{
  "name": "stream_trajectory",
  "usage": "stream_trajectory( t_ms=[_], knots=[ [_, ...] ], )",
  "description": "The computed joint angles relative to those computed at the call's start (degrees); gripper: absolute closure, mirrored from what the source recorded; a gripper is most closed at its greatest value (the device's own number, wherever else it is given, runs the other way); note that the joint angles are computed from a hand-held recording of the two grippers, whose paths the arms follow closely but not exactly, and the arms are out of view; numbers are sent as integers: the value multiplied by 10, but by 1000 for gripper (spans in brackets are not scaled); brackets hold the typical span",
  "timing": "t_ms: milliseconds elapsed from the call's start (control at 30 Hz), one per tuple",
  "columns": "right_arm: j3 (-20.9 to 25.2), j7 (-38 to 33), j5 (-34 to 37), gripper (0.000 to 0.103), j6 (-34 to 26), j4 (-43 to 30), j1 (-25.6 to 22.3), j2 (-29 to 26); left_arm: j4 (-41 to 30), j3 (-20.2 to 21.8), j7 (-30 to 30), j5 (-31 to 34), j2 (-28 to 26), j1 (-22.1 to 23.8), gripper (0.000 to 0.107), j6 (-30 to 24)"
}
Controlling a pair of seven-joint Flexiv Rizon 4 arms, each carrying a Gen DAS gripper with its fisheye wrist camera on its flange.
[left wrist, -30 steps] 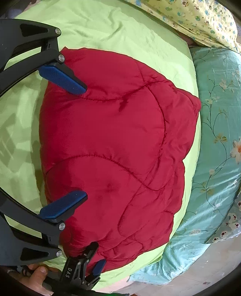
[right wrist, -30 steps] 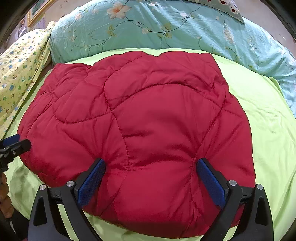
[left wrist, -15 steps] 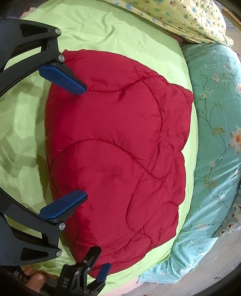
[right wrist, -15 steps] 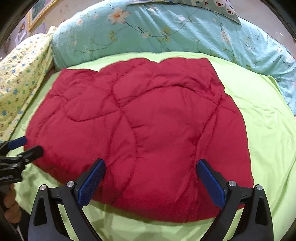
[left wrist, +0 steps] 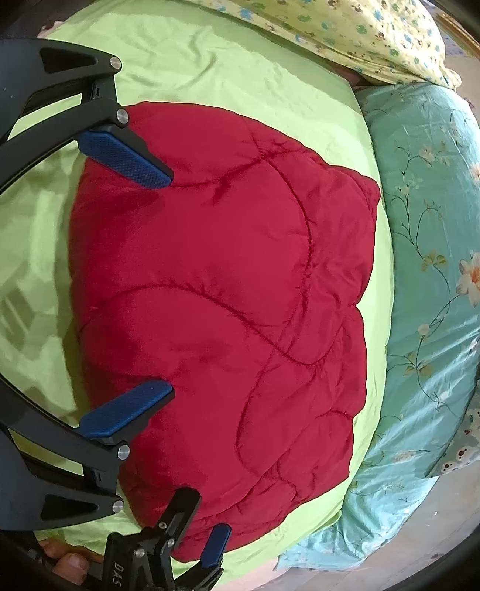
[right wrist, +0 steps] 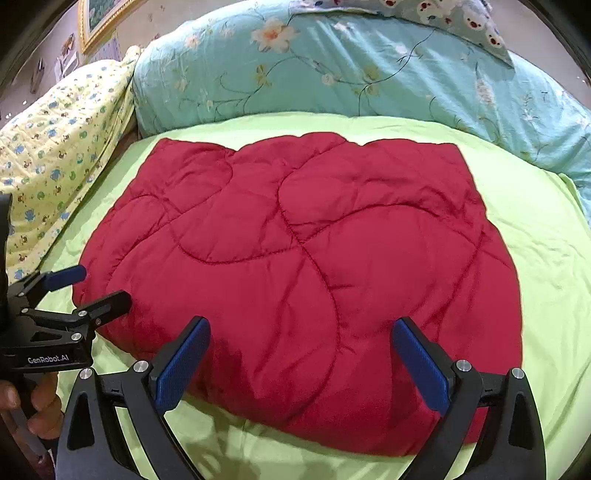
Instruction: Fold large clothes
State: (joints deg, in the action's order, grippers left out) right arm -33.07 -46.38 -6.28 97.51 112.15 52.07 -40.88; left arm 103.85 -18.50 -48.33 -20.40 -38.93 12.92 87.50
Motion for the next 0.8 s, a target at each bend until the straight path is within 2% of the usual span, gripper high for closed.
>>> stream_trajectory(
  t_ms=[133,333,633,800],
  knots=[
    [23,2,-17,3,-24,-23,-30,-7,-39,25,-4,-1,-15,-19,4,-41],
    [42,8,-38,3,-27,-35,-60,-2,-92,50,-6,-14,-40,-42,4,-90],
    [67,41,-79,2,-63,-71,-109,-14,-136,74,-8,-17,-61,-64,4,-122],
    [118,47,-97,1,-69,-96,-169,-28,-165,98,-23,-5,-74,-85,4,-139]
  ],
)
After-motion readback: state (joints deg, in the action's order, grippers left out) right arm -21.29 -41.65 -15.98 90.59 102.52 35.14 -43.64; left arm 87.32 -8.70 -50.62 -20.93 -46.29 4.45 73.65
